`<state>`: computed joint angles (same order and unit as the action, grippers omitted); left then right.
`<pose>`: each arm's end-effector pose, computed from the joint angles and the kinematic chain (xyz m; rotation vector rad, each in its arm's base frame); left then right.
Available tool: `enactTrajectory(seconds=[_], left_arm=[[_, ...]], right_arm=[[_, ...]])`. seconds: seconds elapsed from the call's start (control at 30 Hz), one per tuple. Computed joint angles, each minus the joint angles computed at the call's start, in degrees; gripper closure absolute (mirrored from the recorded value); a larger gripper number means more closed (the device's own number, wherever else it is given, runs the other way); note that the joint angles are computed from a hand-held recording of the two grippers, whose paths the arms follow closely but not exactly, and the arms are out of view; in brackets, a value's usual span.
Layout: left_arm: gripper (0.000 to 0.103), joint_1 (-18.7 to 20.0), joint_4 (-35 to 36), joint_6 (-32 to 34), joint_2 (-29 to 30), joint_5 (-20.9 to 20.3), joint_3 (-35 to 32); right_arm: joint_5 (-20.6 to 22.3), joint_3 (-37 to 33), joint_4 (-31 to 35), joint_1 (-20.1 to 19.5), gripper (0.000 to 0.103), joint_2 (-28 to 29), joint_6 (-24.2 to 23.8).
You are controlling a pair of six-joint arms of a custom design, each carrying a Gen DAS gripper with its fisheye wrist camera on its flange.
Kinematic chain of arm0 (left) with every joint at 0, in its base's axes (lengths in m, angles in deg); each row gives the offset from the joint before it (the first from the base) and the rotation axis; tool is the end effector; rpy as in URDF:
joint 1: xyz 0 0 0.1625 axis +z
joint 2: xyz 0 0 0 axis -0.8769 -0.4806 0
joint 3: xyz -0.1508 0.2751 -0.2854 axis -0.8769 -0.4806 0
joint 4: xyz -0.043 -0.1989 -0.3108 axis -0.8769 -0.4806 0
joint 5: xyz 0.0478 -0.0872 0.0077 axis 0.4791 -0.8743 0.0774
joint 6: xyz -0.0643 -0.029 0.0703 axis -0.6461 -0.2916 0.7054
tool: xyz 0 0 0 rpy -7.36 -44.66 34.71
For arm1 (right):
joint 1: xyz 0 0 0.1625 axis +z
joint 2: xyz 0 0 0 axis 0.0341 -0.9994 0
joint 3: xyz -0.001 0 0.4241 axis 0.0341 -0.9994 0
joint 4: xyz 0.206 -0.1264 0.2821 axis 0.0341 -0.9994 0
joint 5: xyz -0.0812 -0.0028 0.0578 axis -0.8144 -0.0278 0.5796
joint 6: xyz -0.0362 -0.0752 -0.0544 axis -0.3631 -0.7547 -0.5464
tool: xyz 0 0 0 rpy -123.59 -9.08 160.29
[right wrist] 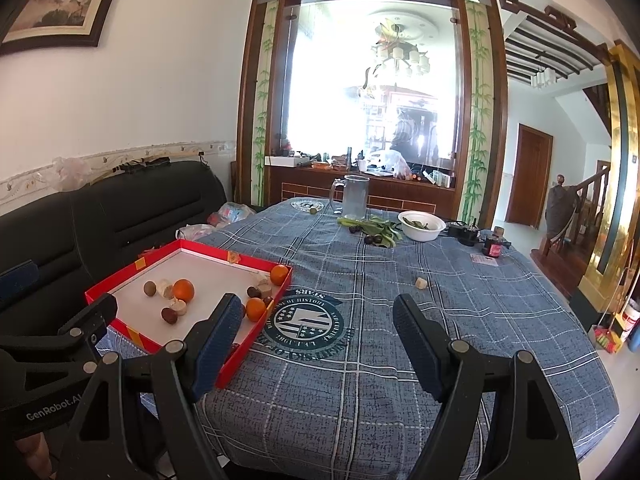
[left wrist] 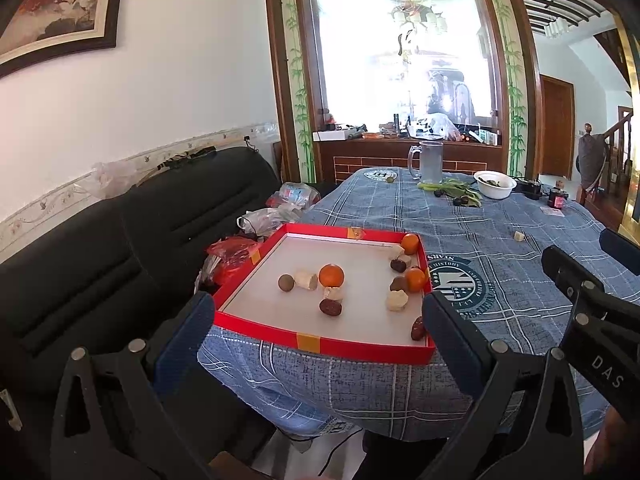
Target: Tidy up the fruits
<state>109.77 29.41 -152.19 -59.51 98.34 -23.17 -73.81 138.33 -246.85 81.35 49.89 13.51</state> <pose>-0.3116 -0.6432 -0.0317 1.0723 2.1356 -1.1522 0.0232 -0.5731 0.2328 0.1350 -1.6932 1.4415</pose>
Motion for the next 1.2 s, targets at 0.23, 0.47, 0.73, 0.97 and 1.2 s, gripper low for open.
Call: enactTrajectory(seconds=[0.23, 0.47, 0.73, 0.97, 1.2], left_arm=[[0.0, -0.13, 0.07, -0.14, -0.05, -0.08, 0.09], [0.0, -0.07, 0.34, -0.25, 0.03, 0.06, -0.15], [0.0, 0.0, 1.01, -0.77, -0.02, 0.45, -0.41], [0.0, 0.32, 3.72, -1.99, 0.56, 1.68, -2.19], [0.0, 0.47, 3.17, -2.12, 0.33, 1.96, -1.73]], right_arm=[[0.04, -0.04, -0.1, -0.03, 0.025, 0.06, -0.06], [0.02, -0.11, 0.02, -0.04, 0.025, 0.09, -0.03], [-0.12, -0.21, 0.11, 0.04, 0.025, 0.14, -0.09], [0.14, -0.09, 0.1, -0.16, 0.025, 0.18, -0.1], [0.22, -0.04, 0.02, -0.17, 0.025, 0.12, -0.27]])
